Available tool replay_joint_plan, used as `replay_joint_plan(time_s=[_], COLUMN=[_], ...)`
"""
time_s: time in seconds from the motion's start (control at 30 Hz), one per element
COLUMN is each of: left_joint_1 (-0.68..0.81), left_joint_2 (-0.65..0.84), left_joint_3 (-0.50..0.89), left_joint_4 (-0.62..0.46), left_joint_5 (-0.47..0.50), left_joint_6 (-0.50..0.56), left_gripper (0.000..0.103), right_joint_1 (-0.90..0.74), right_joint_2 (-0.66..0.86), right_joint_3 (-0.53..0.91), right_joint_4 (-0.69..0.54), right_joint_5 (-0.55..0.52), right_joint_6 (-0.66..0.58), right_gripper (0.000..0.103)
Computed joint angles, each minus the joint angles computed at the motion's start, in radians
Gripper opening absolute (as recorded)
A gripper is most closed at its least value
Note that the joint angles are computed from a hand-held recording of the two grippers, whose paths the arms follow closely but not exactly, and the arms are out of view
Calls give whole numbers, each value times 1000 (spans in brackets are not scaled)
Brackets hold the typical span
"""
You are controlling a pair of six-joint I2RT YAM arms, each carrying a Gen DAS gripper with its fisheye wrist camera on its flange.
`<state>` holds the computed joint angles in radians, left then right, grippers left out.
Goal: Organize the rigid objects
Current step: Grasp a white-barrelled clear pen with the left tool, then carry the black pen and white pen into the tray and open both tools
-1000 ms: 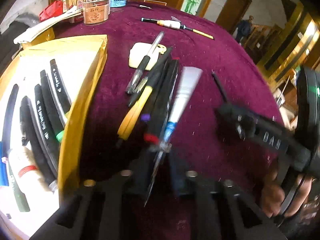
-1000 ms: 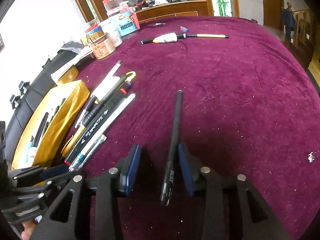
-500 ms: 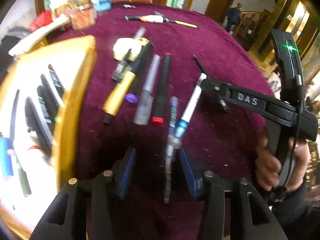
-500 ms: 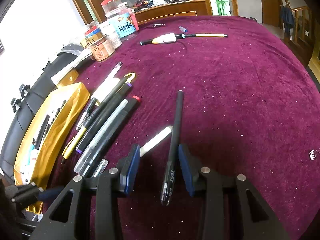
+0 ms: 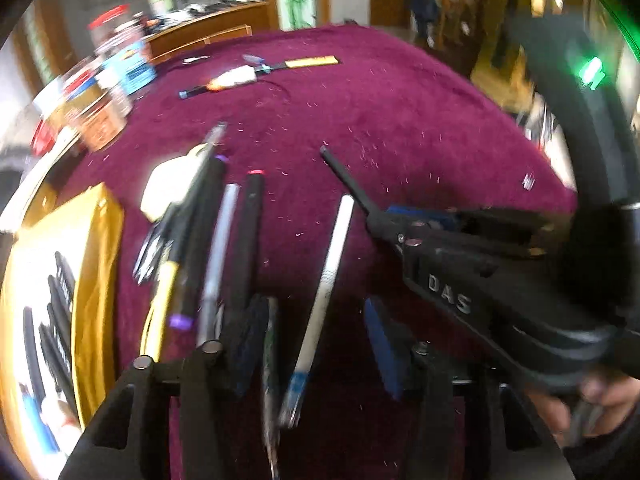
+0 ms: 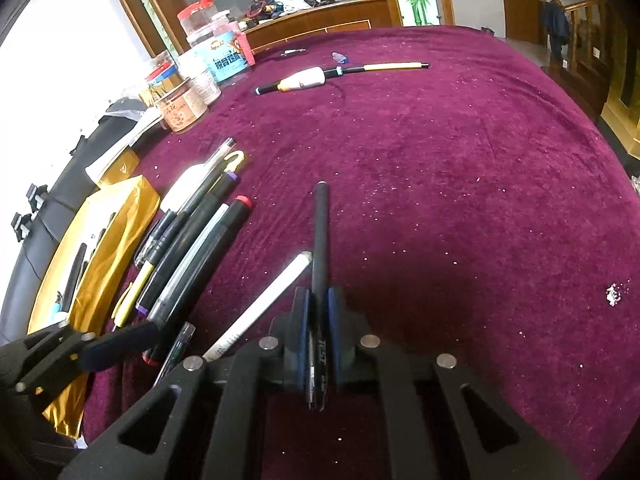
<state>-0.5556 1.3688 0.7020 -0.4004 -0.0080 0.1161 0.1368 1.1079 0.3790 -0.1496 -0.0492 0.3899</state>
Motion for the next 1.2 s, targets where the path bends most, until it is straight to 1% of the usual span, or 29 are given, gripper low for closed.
replay_joint_plan(time_s=[0.03,0.07,0.1,0.2,0.27,0.37,0.4,0.43,0.5,0.53,0.57,0.6,0.63,0.7,0.73,0.8,0.9,0.97,1.0,1.07,1.1,1.13,1.2], left_joint_1=[-9,-8,-7,12,51,185,255,318,420,467,493,522,565,693,800,997,1209,1324,1363,1392,1410,1404,1396], left_joint_2=[39,30,38,15,-36,-125,-166,-193,-233,-267,-308,-363,-419,-455,-453,-423,-319,-252,-220,-145,-115,-89,-61], left_joint_3=[21,13,20,8,-21,-58,-75,-84,-94,-97,-104,-113,-116,-98,-76,-29,43,87,105,130,141,147,148], left_joint_4=[-13,4,-8,-15,-29,-67,-94,-127,-187,-217,-234,-260,-298,-372,-423,-504,-574,-597,-600,-558,-544,-504,-453], left_joint_5=[-15,-3,6,24,57,209,296,374,499,529,532,528,527,576,628,708,774,796,802,808,807,794,775], left_joint_6=[6,13,23,16,-2,-28,-44,-37,-23,-10,-1,11,27,90,147,259,403,460,470,449,440,401,371], left_gripper=[32,20,9,6,6,6,6,6,6,6,6,6,6,6,6,6,6,6,6,6,6,6,6], right_joint_1=[-8,-26,-46,-77,-62,-30,-17,4,59,64,63,55,36,-22,-36,-42,-21,40,92,202,258,301,401], right_joint_2=[-1,-4,-5,-7,-7,1,4,8,27,31,34,34,29,8,0,-35,-132,-201,-240,-265,-253,-234,-160], right_joint_3=[-1,-4,-7,-11,-9,-3,-2,0,21,24,26,24,18,-8,-15,-29,-59,-61,-55,-20,4,27,89], right_joint_4=[1,2,4,6,3,4,9,11,-9,-11,-10,-8,-1,24,30,35,46,16,-9,-40,-40,-35,2], right_joint_5=[-6,-22,-44,-85,-71,-33,-18,7,76,81,81,75,53,-20,-36,-36,-44,-24,-9,10,14,15,9], right_joint_6=[2,2,2,1,4,7,7,6,7,2,-2,0,0,6,11,19,20,38,59,103,121,133,153], right_gripper=[9,9,9,9,9,10,11,12,13,13,13,9,9,9,9,9,9,9,9,9,9,9,9])
